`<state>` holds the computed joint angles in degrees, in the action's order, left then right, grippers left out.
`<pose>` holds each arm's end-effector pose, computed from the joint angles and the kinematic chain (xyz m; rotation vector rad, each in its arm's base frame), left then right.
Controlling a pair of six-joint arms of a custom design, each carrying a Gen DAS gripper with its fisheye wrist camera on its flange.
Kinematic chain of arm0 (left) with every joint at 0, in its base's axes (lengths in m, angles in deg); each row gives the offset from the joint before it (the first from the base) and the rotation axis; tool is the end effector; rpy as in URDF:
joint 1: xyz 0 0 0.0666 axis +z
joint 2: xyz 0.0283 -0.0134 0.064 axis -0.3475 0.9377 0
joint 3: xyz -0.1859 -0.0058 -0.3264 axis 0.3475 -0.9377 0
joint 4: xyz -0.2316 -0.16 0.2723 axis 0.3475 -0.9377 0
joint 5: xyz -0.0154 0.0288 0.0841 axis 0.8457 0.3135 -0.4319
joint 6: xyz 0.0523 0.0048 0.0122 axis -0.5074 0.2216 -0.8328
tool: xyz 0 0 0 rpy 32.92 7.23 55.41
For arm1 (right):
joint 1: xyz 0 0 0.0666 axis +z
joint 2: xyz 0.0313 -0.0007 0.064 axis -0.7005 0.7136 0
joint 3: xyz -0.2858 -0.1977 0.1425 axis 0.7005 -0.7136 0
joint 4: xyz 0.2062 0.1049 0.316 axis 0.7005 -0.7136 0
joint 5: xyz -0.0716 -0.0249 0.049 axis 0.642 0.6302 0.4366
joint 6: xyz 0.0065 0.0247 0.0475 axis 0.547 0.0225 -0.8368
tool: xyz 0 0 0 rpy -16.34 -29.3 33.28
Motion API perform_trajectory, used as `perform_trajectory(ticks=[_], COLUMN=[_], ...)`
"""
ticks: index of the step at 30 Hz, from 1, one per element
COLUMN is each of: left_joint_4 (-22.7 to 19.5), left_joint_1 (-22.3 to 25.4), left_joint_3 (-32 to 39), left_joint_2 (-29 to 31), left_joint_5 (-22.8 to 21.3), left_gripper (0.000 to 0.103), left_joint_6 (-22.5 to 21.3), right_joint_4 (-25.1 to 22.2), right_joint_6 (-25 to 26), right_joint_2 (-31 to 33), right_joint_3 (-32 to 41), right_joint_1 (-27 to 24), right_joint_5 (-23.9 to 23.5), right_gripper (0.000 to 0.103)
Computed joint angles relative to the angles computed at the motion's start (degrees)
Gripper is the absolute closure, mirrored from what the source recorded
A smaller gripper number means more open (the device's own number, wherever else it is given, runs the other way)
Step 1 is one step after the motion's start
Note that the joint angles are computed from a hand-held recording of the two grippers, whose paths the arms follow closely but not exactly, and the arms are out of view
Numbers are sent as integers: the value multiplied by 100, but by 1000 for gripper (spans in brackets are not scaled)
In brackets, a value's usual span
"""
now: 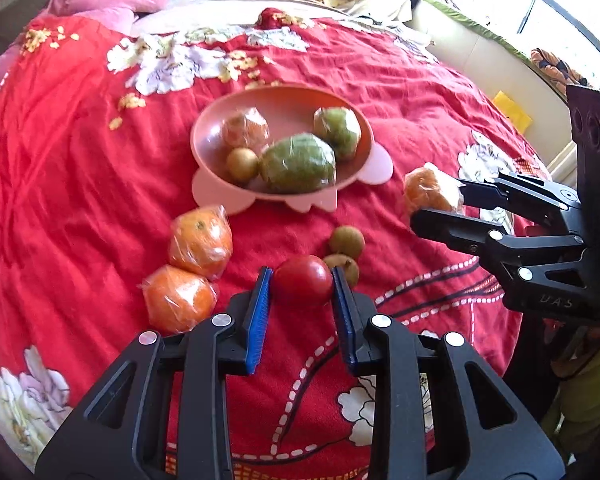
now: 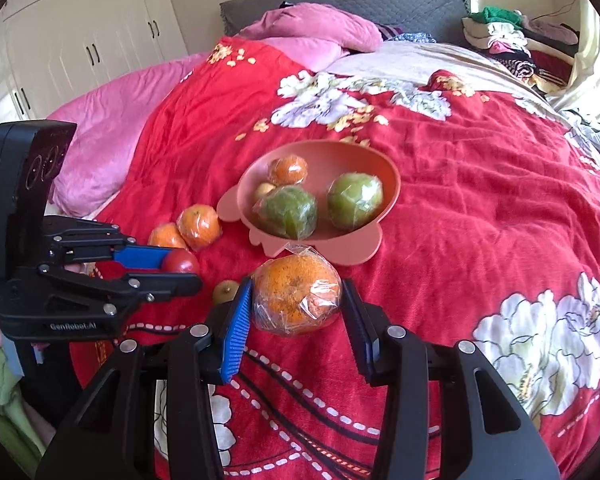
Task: Organize fruits
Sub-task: 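Close the left gripper on the red tomato while the right grasps the wrapped mandarin, then carry the tomato in the left gripper over the bowl while the right carries the mandarin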
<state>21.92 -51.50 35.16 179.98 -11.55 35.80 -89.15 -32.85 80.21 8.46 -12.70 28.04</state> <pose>0.5394 -0.3347 0.2987 0.8245 2.4916 -0.4298 0.4704 0.2859 0.3042 -0.1389 2.3701 0.3272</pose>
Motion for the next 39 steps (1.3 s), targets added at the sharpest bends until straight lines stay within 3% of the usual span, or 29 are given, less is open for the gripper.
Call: perform_trajectory(ticks=[13,39], left_joint_4=[-141,-1014], left_joint_1=[7,61], left_joint_3=[531,2777], left_joint_2=[136,1346], left_joint_5=[-64,27], left_gripper=[81,81], left_joint_6=[-44,-85], right_joint_4=[104,203], right_joint_6=[15,-110], right_joint_2=[-177,-142], right_joint_3=[15,198], right_joint_1=[-79,-282], right_joint_5=[140,304], right_gripper=[61,61])
